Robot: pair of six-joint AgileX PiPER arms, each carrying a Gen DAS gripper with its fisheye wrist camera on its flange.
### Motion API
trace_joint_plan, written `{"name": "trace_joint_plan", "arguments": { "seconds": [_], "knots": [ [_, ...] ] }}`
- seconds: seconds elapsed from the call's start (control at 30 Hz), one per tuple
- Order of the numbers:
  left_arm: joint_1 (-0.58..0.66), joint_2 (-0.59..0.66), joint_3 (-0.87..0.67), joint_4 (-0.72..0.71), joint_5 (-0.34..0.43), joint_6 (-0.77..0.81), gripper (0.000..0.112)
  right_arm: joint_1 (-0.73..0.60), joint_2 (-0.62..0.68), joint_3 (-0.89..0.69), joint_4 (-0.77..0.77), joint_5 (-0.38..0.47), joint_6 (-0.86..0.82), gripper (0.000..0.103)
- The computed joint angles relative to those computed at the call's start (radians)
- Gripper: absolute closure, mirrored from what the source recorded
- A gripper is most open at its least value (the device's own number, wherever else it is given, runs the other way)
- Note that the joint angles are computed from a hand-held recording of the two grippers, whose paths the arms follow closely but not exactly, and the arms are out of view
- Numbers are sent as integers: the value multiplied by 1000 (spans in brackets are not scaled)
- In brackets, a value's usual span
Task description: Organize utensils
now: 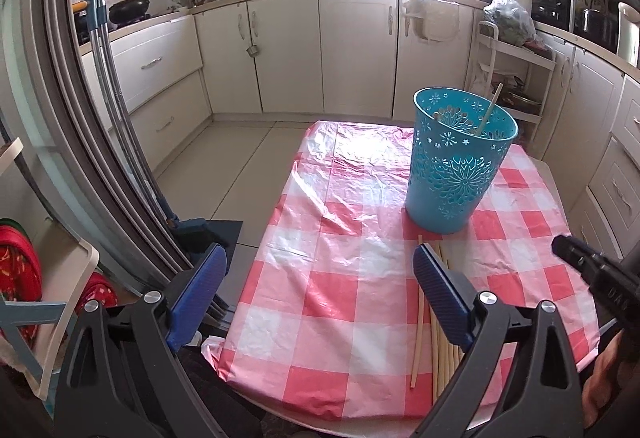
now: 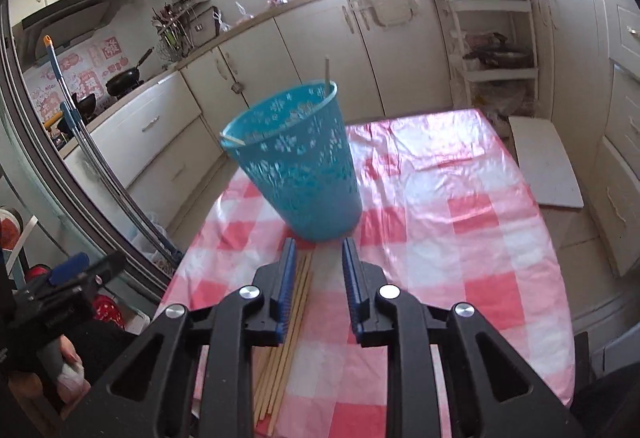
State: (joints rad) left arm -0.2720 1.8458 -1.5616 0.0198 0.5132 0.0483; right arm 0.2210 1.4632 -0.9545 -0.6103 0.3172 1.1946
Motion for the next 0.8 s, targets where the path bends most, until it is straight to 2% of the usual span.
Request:
{"name": "trace_joint_plan", "arguments": {
  "seconds": [0.1,0.23,0.53,0.8],
  "knots": [
    [11,-9,14,-15,-1,15,21,3,54,-13,152,6,-149,79],
    [32,-5,18,-32,17,25,21,25,136,-52,224,34,-225,79],
    [63,16,21,-52,55,45,21,52,280,-175,250,86,-261,82],
    [66,34,6,-60,77,63,21,49,411,-334,254,181,-299,84]
  ]
}}
